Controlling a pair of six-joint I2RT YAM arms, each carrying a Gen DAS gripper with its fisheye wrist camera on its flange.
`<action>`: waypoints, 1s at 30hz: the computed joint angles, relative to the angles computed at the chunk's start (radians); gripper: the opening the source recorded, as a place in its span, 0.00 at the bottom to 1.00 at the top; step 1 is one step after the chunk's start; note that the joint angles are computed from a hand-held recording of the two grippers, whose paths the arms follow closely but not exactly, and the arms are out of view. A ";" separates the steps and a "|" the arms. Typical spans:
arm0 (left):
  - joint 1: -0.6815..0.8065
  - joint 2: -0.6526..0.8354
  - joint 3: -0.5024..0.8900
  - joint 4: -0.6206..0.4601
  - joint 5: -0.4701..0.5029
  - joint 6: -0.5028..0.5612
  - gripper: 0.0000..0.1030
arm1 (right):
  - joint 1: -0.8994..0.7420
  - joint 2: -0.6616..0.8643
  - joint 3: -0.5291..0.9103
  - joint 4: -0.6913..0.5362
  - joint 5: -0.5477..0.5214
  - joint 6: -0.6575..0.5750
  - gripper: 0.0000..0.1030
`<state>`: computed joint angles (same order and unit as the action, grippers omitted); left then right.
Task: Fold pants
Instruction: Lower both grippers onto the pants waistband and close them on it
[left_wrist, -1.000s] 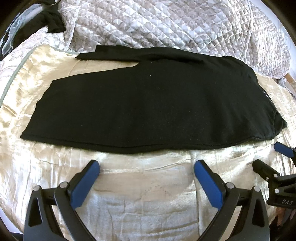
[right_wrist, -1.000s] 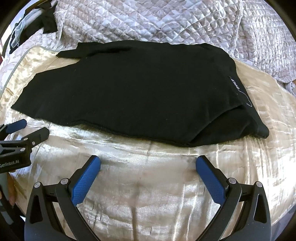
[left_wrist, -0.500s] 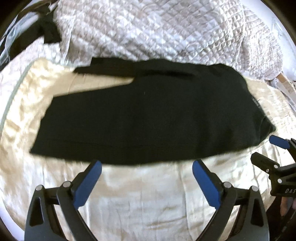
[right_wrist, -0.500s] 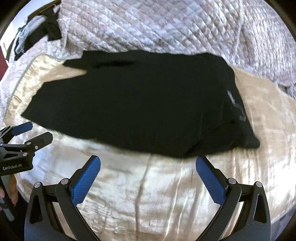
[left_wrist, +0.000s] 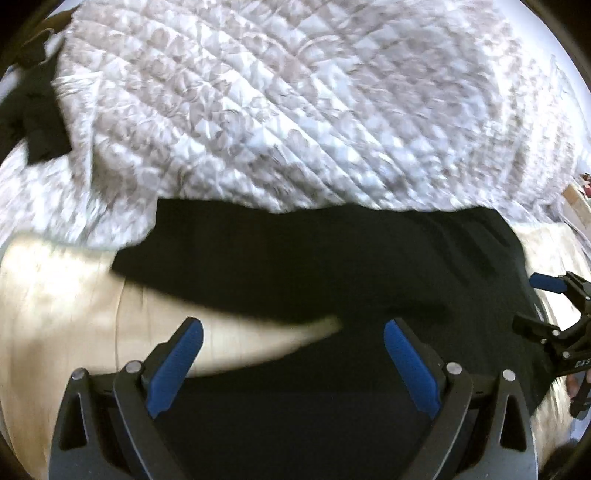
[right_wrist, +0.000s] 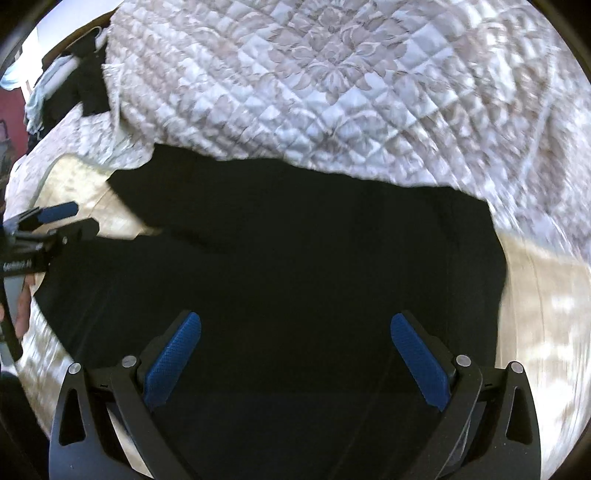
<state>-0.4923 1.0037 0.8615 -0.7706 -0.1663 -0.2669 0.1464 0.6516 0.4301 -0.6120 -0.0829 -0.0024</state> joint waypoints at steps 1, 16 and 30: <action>0.038 0.058 0.014 0.045 0.011 0.035 0.97 | -0.054 0.109 0.026 0.074 -0.038 -0.037 1.00; 0.225 0.769 0.368 0.245 0.127 0.235 0.97 | -0.226 1.133 0.635 0.254 -0.124 -0.212 1.00; 0.187 0.676 0.244 0.357 0.077 0.261 0.04 | -0.129 1.039 0.580 0.281 0.024 -0.231 0.08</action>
